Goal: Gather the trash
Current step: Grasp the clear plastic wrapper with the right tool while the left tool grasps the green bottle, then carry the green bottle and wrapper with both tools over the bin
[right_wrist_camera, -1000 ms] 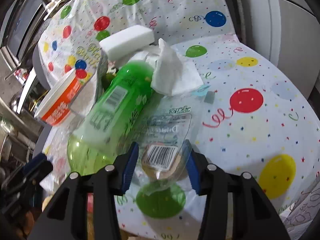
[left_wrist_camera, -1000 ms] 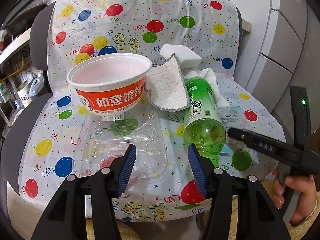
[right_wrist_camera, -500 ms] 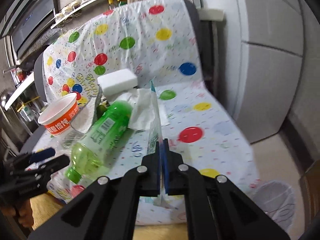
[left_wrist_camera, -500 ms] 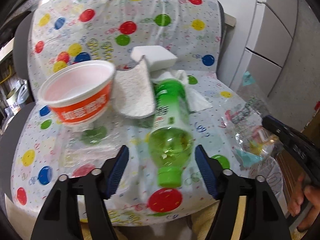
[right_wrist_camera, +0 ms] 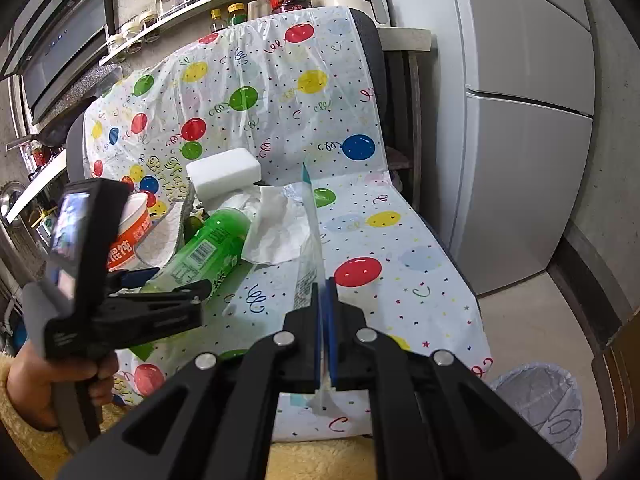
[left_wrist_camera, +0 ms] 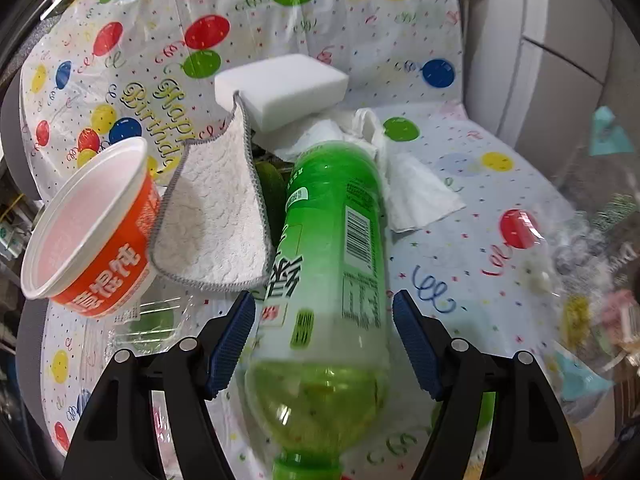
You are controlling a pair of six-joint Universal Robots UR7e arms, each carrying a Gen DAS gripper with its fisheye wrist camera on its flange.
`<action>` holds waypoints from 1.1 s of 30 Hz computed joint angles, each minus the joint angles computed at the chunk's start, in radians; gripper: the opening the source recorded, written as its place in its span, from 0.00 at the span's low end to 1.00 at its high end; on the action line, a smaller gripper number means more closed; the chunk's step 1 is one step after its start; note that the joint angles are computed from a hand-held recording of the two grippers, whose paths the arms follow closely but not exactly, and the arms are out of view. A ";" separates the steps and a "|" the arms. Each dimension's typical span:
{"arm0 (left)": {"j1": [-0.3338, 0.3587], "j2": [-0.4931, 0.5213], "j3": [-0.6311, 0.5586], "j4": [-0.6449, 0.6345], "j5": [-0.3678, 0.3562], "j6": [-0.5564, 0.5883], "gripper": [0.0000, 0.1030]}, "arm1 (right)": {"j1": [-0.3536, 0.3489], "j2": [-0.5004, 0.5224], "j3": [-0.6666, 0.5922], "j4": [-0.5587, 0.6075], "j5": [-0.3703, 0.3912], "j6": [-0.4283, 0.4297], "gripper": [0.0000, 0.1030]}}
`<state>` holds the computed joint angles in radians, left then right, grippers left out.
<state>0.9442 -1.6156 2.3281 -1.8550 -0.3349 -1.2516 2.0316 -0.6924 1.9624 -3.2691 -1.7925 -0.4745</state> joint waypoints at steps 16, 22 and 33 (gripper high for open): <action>-0.101 -0.162 0.140 -0.102 -0.089 -0.030 0.57 | -0.012 -0.025 0.028 0.006 0.005 0.023 0.03; -0.197 -0.257 0.223 -0.136 -0.077 -0.056 0.56 | -0.013 -0.041 0.048 0.004 0.023 0.043 0.03; -0.358 -0.342 0.268 -0.161 -0.054 -0.050 0.56 | -0.022 -0.085 0.078 -0.021 0.038 0.058 0.03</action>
